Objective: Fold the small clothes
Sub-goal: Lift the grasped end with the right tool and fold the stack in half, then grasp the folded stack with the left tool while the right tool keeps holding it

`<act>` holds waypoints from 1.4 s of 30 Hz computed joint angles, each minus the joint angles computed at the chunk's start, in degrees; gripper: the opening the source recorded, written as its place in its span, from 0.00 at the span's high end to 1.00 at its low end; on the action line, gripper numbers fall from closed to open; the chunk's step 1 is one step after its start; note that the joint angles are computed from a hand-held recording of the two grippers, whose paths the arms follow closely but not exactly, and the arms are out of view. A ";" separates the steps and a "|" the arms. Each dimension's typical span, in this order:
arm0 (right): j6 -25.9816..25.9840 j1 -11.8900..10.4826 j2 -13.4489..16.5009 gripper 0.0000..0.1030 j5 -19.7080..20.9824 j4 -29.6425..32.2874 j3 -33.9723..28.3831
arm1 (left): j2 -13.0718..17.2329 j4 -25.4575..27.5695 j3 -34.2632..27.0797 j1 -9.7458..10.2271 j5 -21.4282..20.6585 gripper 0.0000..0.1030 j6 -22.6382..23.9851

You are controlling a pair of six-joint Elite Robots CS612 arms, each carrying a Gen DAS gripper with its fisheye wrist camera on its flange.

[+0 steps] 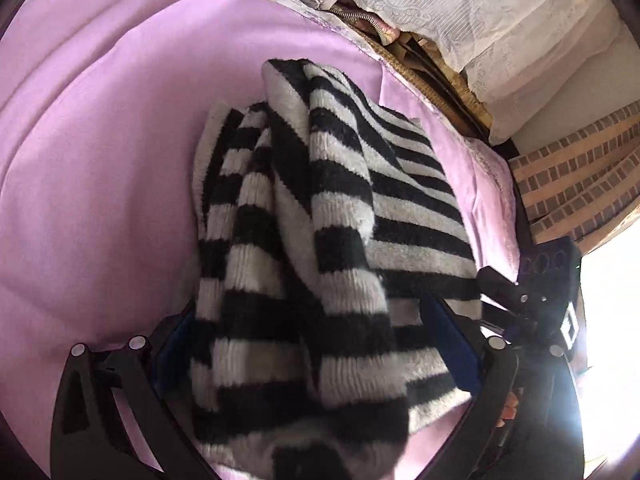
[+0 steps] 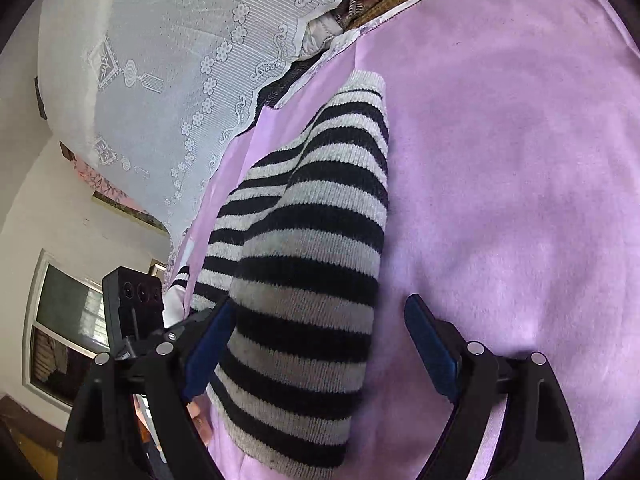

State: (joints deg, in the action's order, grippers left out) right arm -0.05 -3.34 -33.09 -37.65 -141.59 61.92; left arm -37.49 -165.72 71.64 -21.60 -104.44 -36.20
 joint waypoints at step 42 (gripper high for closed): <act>-6.65 3.16 -2.86 0.36 -17.36 -25.07 6.67 | -2.91 -6.49 4.19 -5.34 21.21 0.54 12.57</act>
